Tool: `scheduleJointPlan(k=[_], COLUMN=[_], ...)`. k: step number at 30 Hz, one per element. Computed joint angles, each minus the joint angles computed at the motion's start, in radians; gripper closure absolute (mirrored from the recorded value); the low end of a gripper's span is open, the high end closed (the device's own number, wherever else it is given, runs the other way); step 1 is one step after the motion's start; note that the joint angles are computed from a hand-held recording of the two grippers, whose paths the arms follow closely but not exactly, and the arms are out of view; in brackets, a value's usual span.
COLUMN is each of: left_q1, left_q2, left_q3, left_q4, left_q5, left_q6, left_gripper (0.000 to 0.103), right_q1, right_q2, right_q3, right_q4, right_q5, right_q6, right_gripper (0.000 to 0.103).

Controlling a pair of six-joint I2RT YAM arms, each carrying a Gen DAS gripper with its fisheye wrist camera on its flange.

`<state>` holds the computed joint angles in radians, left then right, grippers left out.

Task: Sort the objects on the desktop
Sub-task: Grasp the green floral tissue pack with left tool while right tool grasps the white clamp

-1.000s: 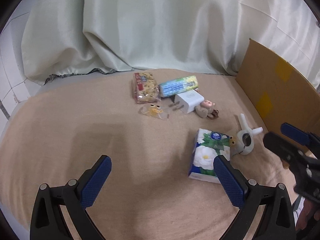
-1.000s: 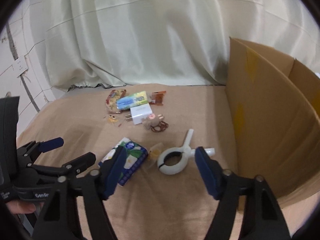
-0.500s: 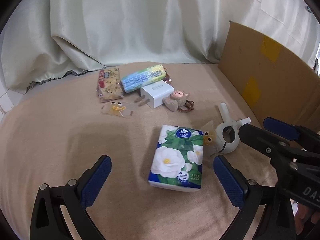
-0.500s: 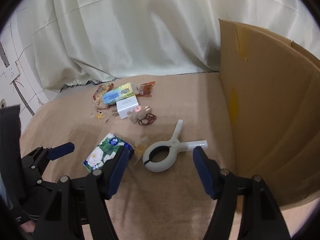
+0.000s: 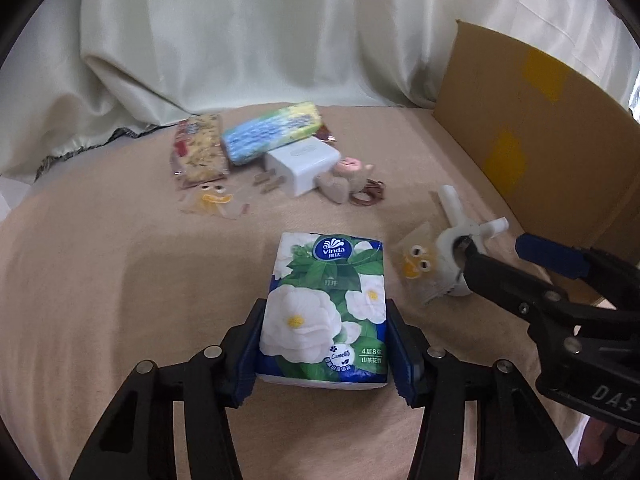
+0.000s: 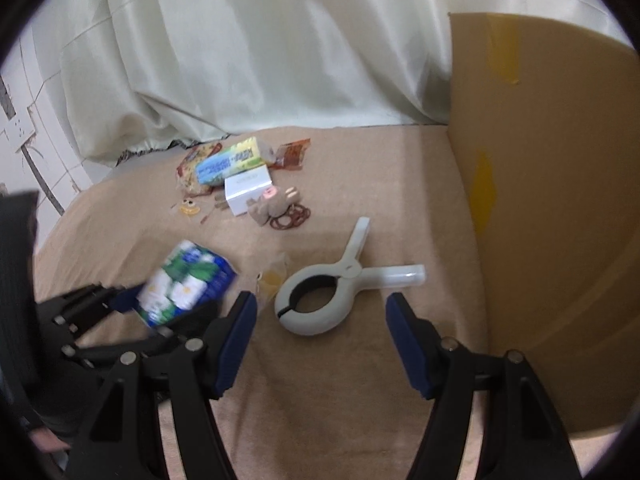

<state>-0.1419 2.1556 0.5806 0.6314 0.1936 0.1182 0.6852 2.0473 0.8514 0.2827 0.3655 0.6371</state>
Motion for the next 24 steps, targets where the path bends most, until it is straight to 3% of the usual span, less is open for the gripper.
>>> scheduleJointPlan(k=[10, 14, 19, 22, 23, 24], left_q1=[0.192, 0.201, 0.19, 0.185, 0.185, 0.186], left_q2=[0.02, 0.022, 0.013, 0.014, 0.015, 0.017], left_q3=[0.026, 0.032, 0.036, 0.037, 0.037, 0.037], left_q4=[-0.019, -0.026, -0.033, -0.034, -0.032, -0.031], left_q5=[0.031, 0.041, 0.048, 0.047, 0.046, 0.046], left_q6=[0.066, 0.068, 0.058, 0.059, 0.058, 0.058], left_gripper=[0.048, 0.048, 0.048, 0.048, 0.048, 0.048], right_q1=[0.004, -0.01, -0.017, -0.01, -0.006, -0.003], right_q2=[0.083, 0.091, 0.079, 0.061, 0.057, 0.058], right_q3=[0.095, 0.104, 0.081, 0.06, 0.057, 0.065], right_q4=[-0.057, -0.053, -0.026, 0.014, 0.028, 0.025], right_q5=[0.004, -0.009, -0.037, -0.043, -0.041, -0.048], right_q6=[-0.047, -0.062, -0.066, -0.059, -0.057, -0.062], right_gripper=[0.032, 0.045, 0.049, 0.063, 0.077, 0.081])
